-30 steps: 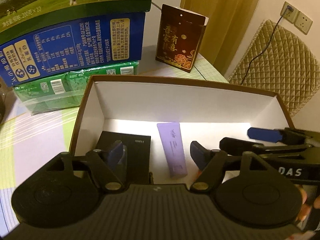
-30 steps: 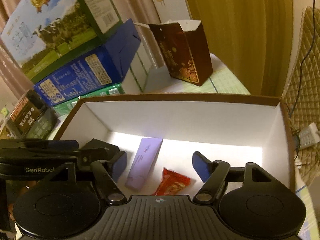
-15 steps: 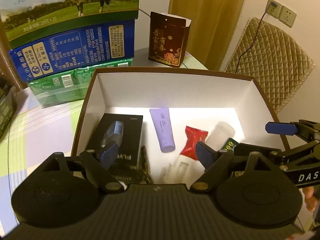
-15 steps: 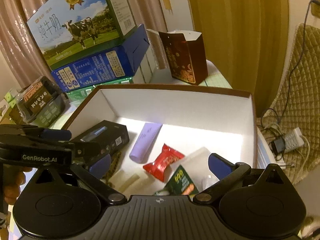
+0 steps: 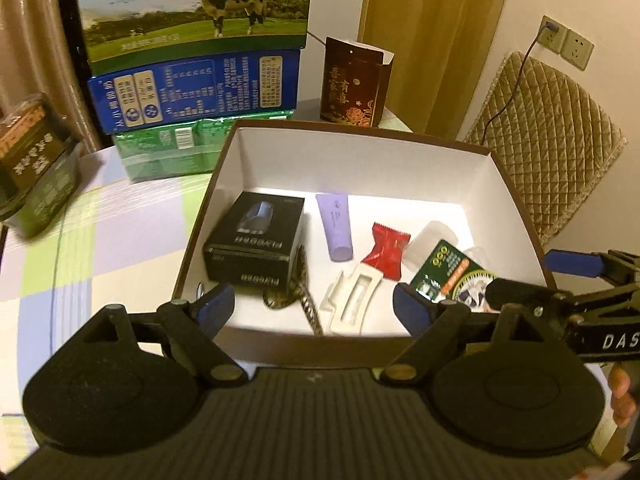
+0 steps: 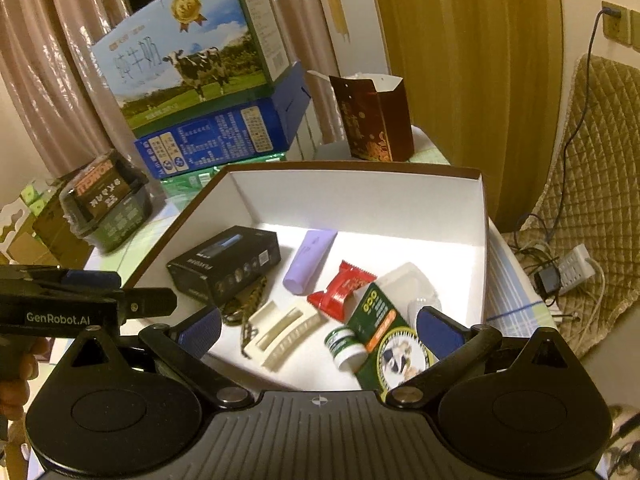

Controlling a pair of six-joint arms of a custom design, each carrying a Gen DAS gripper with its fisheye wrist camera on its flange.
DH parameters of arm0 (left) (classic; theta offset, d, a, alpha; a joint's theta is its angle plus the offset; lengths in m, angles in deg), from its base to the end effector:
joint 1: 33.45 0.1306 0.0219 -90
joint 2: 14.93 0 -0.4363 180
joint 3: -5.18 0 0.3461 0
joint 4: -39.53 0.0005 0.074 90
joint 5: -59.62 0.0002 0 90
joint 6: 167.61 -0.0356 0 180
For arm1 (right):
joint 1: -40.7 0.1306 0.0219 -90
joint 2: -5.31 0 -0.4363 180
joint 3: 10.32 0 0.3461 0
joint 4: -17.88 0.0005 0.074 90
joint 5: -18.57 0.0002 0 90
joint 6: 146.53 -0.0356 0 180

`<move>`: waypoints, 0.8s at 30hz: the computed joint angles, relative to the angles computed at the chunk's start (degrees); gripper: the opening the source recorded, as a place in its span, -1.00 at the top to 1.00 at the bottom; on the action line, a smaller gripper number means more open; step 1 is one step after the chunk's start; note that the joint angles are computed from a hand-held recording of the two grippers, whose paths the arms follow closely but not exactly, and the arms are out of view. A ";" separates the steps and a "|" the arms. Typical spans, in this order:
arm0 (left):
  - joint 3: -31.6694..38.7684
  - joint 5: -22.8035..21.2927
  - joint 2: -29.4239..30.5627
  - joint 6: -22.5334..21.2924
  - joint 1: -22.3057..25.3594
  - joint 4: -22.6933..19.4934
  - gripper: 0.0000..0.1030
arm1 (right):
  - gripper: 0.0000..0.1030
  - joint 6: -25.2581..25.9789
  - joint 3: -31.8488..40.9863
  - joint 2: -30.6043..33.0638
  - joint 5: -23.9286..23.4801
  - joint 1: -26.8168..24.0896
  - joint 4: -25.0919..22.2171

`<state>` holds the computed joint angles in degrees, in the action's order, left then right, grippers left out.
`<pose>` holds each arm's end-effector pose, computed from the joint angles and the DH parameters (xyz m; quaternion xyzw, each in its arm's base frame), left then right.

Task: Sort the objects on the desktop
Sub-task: 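Withdraw both tools from the box toward the yellow snack pack and toothbrush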

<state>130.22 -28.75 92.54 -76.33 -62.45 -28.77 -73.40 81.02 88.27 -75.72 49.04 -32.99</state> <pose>0.4821 -0.2690 0.5663 0.2302 0.9132 -0.1007 0.3208 0.3870 0.0589 0.5399 0.0530 0.9132 0.1213 0.3854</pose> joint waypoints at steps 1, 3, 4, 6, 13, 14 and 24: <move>-0.77 -0.17 -0.71 0.28 -0.09 -0.12 -0.63 | -0.96 -0.17 -0.31 -0.60 0.18 0.26 -0.10; -2.40 -0.56 -2.07 0.74 -0.27 -0.02 -0.63 | -0.96 -0.59 -0.89 -1.69 0.56 0.75 -0.30; -3.16 -0.85 -2.71 0.94 -0.37 0.05 -0.64 | -0.96 -0.79 -1.15 -2.19 0.73 0.99 -0.42; -4.90 -1.27 -4.07 1.33 -0.59 0.17 -0.64 | -0.96 -1.05 -1.57 -3.02 1.18 1.45 -0.73; -9.00 -1.34 -7.49 1.63 -1.35 0.26 -0.69 | -0.96 -1.36 -3.22 -5.76 3.02 3.39 -1.79; -9.36 -1.42 -7.81 1.70 -1.55 0.31 -0.69 | -0.96 -1.42 -3.50 -6.13 3.37 3.75 -1.94; -12.69 -2.15 -10.63 2.38 -2.75 0.68 -0.70 | -0.96 -2.13 -5.68 -9.04 4.58 5.52 -3.82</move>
